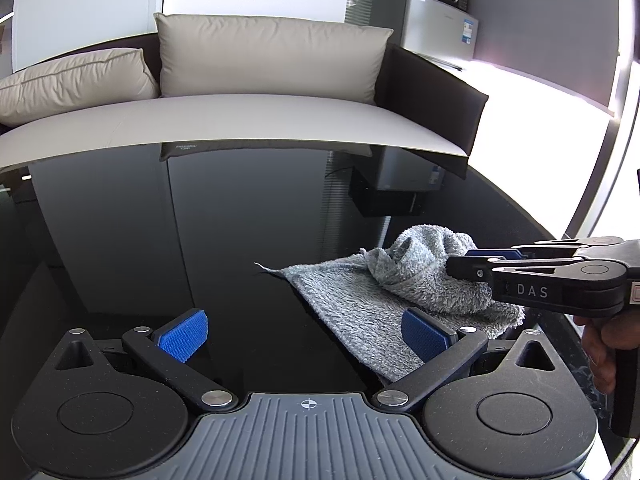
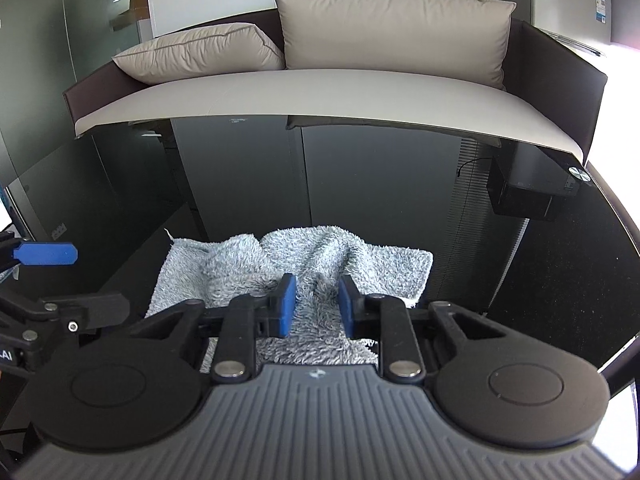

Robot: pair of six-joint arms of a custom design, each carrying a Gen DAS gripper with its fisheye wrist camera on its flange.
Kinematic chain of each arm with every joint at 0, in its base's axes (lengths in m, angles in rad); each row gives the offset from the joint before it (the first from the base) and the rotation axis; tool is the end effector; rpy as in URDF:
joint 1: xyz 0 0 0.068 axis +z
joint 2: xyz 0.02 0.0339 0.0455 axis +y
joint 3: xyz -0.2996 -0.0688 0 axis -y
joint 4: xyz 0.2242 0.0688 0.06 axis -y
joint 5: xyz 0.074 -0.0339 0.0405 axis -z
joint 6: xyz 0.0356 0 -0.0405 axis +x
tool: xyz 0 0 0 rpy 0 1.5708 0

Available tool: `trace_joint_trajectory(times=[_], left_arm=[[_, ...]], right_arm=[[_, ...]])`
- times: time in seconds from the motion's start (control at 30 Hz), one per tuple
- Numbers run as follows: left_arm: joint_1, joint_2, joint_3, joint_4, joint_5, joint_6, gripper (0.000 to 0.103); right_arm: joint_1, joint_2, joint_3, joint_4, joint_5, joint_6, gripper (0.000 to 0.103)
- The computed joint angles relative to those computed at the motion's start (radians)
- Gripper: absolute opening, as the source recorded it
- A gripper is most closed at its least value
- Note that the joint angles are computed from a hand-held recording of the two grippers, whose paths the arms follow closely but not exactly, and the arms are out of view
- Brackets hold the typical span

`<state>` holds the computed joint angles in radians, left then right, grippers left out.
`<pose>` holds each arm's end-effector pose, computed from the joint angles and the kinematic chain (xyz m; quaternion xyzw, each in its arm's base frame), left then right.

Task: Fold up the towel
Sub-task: 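Lift the towel edge with the right gripper and lay it out flatter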

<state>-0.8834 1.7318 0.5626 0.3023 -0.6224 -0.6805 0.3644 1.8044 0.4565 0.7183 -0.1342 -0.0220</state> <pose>0.1921 -0.2013 0.1479 -0.0145 0.8997 -0.0273 0.4354 0.2653 0.1063 0.1352 -0.2006 0.8669 0.1360 0.4356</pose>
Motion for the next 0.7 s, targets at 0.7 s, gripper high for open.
trace_joint_trajectory(times=[0.7], left_arm=[[-0.005, -0.005, -0.004, 0.000, -0.034, -0.026, 0.102]], right_arm=[[-0.226, -0.136, -0.231, 0.643, -0.471, 0.376, 0.004]])
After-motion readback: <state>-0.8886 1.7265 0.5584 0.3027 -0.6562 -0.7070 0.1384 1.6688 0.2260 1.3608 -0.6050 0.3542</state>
